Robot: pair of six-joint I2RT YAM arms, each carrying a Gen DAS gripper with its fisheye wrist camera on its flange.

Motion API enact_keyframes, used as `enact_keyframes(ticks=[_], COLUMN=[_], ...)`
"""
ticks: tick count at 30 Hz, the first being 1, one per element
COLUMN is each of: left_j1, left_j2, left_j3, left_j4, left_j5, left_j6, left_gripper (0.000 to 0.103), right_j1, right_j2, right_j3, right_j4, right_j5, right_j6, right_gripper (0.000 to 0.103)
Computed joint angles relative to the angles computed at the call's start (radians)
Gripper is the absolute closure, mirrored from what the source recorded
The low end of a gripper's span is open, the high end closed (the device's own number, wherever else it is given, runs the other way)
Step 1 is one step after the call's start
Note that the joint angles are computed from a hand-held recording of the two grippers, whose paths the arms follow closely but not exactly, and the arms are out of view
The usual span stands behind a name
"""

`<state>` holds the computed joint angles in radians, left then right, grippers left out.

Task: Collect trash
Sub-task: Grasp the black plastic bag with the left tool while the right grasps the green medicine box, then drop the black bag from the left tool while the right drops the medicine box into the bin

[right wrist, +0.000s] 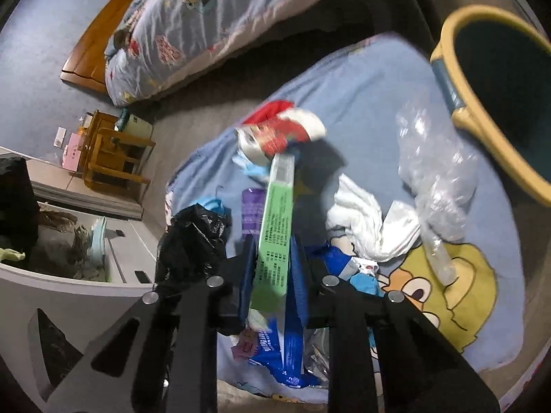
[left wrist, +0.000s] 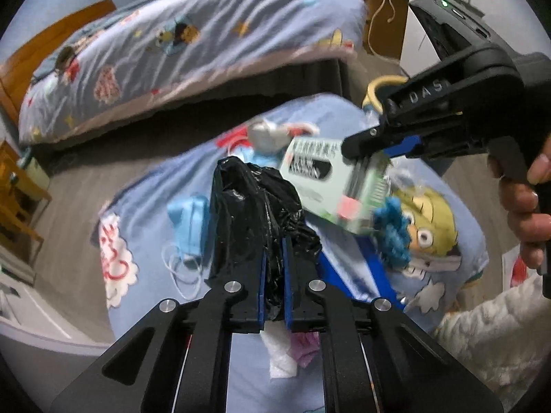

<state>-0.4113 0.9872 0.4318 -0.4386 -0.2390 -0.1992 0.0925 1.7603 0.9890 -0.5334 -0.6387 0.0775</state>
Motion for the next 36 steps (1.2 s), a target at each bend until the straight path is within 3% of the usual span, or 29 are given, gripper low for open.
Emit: enact_keyframes(ticks=[7,12,16,24,30,36], left_j1=[-0.036,-0.1,-0.169,-0.243,-0.252,-0.261], left_j2=[-0.066,-0.005,0.147,0.543,0.805,1.017], left_j3=[0.095,0.195,0.294,0.543,0.753,0.927], left_j4=[-0.066,-0.061,-0.012,0.148,0.182,0.175], left_j5=[-0.021,-0.043,-0.057,-0.006,0.07,0.102], left_j6=[-0.049,-0.099,-0.105,-0.069,-0.061,-0.082], left_gripper=[0.095,0.095,0.095,0.095,0.095,0.095], right_j1=[-0.083,-0.156,-0.273,-0.444,-0.508,-0.555], right_j2=[-0.117,-0.186,-0.146,0.024,0.169,0.28], right_j3=[0.06,0.1,0.19,0.361,0.44,0.499], right_j4=[-0.127,-0.162,-0.194,-0.111,-0.061,-0.09], right_j5=[-0.016,0.005,-0.03,0.101,0.203,0.23], right_j6=[-0.13,-0.251,-0.312,-0.389,-0.386,-0.36], right_gripper=[0.085,0.085,0.085,0.085,0.085,0.085])
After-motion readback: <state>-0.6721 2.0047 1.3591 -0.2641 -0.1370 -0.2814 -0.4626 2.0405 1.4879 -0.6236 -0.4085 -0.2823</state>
